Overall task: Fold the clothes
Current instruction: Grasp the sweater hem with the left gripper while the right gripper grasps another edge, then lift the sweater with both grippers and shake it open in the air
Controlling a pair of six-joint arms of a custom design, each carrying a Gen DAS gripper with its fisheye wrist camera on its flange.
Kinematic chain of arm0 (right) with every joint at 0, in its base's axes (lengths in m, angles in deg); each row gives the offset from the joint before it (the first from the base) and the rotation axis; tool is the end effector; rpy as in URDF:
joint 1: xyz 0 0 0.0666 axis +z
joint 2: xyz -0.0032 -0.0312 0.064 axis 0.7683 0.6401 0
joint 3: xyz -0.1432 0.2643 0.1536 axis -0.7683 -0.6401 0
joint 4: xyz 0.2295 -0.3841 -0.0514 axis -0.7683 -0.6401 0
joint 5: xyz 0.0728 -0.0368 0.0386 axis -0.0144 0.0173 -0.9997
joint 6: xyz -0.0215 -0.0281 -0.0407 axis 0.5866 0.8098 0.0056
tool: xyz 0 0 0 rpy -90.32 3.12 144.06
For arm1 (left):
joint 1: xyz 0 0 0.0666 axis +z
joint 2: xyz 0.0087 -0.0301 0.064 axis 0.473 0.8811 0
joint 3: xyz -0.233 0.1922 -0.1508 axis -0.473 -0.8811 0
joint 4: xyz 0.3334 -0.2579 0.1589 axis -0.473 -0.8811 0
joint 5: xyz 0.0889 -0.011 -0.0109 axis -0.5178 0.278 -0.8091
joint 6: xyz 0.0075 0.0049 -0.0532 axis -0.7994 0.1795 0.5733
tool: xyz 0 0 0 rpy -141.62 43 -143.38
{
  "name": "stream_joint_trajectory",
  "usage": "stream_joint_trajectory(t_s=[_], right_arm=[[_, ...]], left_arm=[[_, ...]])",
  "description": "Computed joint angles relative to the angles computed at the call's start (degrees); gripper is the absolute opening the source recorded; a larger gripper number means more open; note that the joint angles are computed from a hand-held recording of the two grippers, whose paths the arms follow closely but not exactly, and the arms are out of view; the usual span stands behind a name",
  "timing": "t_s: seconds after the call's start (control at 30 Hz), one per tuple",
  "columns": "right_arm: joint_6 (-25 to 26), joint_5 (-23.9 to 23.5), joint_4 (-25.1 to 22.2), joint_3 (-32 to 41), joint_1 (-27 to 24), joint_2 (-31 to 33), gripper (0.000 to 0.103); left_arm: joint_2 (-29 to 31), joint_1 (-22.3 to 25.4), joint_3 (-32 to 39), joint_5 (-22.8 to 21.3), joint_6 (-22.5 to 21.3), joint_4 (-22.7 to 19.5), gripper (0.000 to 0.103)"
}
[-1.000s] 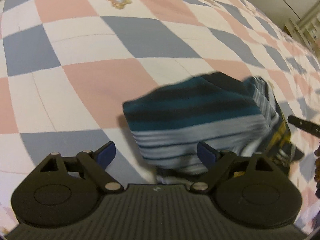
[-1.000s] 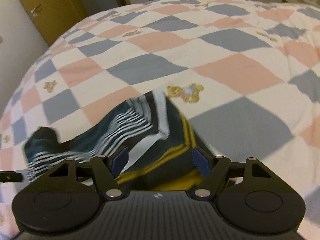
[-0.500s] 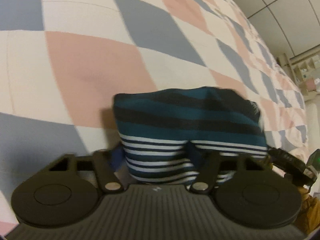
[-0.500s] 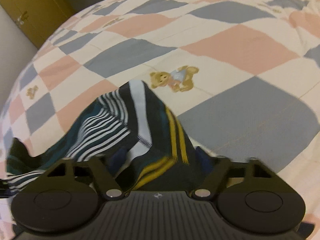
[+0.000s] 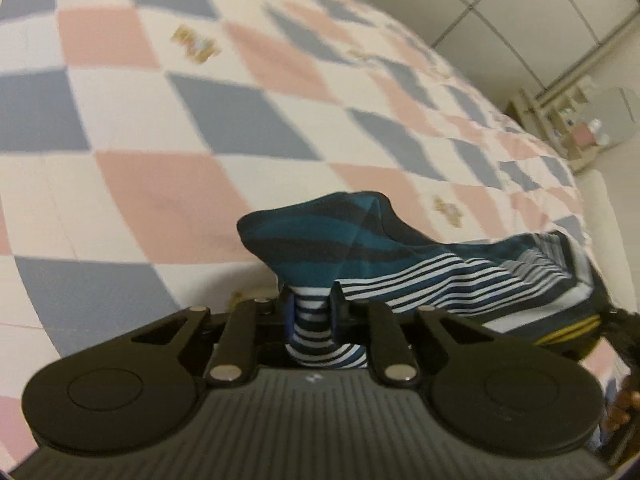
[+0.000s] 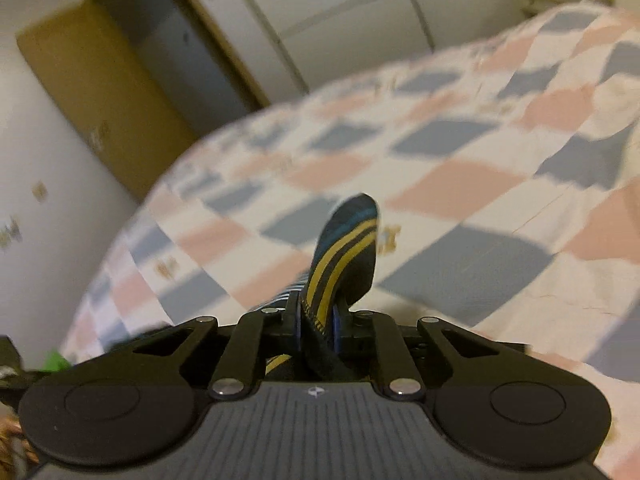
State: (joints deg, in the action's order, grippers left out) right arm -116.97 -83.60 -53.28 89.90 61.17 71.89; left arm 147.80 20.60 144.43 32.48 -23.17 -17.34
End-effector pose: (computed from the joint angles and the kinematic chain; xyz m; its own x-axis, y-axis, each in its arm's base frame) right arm 0.5883 0.1185 0.4810 -0.6538 0.3981 -0.6435 0.0508 0.8716 0.4876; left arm 0.6677 -0.1020 0.4602 -0.8841 -0.1996 -0.4226 0.0136 0.8928 -0.4502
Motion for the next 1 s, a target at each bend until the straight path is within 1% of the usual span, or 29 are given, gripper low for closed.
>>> stream_joint_trajectory(t_s=[0.07,0.2,0.27,0.3,0.33,0.37,0.4,0.43,0.5,0.57,0.6,0.7,0.73,0.8,0.83,0.9,0.93,1.0], right_arm=[[-1.13,1.49,0.90,-3.16,-0.23,-5.86,0.012],[-0.63,4.80,-0.54,-4.35,-1.13,-14.95,0.011],[0.85,6.35,-2.34,-2.66,-1.11,-17.64,0.010],[1.20,5.94,-2.66,-1.92,-1.07,-18.76,0.010],[1.59,5.52,-3.06,-1.02,-1.02,-19.74,0.010],[2.57,5.11,-4.27,0.21,-0.55,-20.06,0.010],[4.21,5.04,-6.49,1.68,0.41,-19.61,0.010],[5.79,4.97,-8.73,3.18,1.41,-19.07,0.010],[7.40,3.50,-12.70,4.37,4.16,-17.51,0.010],[7.48,1.27,-16.11,5.08,7.66,-15.08,0.010],[8.83,0.32,-17.24,4.88,10.02,-13.95,0.010],[11.42,-6.50,-18.07,4.31,16.04,-9.87,0.010],[12.49,-8.93,-18.55,4.73,17.85,-7.97,0.012],[14.53,-13.28,-21.93,6.88,20.94,-3.58,0.017],[16.04,-13.42,-23.63,7.62,22.17,-2.05,0.023],[18.94,-11.72,-27.13,8.63,23.68,-0.37,0.028],[19.72,-11.58,-27.95,7.97,23.60,-0.86,0.032],[20.15,-12.62,-28.33,4.71,21.91,-3.63,0.036]], left_arm=[[-0.06,-1.14,2.71,1.01,-0.17,-0.77,0.011],[0.43,-4.03,8.78,4.24,1.14,-2.60,0.006],[0.42,-5.27,11.34,6.11,1.56,-4.00,0.007],[0.00,-5.67,11.87,5.77,1.29,-5.18,0.009],[-0.33,-6.08,12.56,5.42,1.03,-6.42,0.009],[-0.69,-6.46,13.18,5.04,0.76,-7.70,0.012],[-1.60,-6.47,12.77,4.55,0.45,-9.14,0.014],[-3.23,-6.21,11.29,4.56,0.23,-10.30,0.016],[-7.25,-5.38,7.06,4.03,-0.54,-11.91,0.022],[-11.30,-4.16,2.46,3.08,-1.26,-13.02,0.027],[-13.24,-3.39,0.16,2.77,-1.50,-13.46,0.030],[-18.47,-0.99,-5.98,1.84,-1.53,-15.52,0.032],[-19.78,-0.48,-7.71,1.34,-2.05,-16.15,0.033],[-22.29,0.52,-11.01,0.34,-3.04,-17.41,0.037],[-23.40,0.61,-12.82,-0.10,-3.24,-17.66,0.038],[-25.49,0.78,-16.29,-0.94,-3.58,-18.17,0.039],[-26.15,0.59,-17.88,-1.00,-3.56,-18.14,0.040],[-26.89,-0.41,-20.80,-1.47,-4.07,-17.39,0.047]])
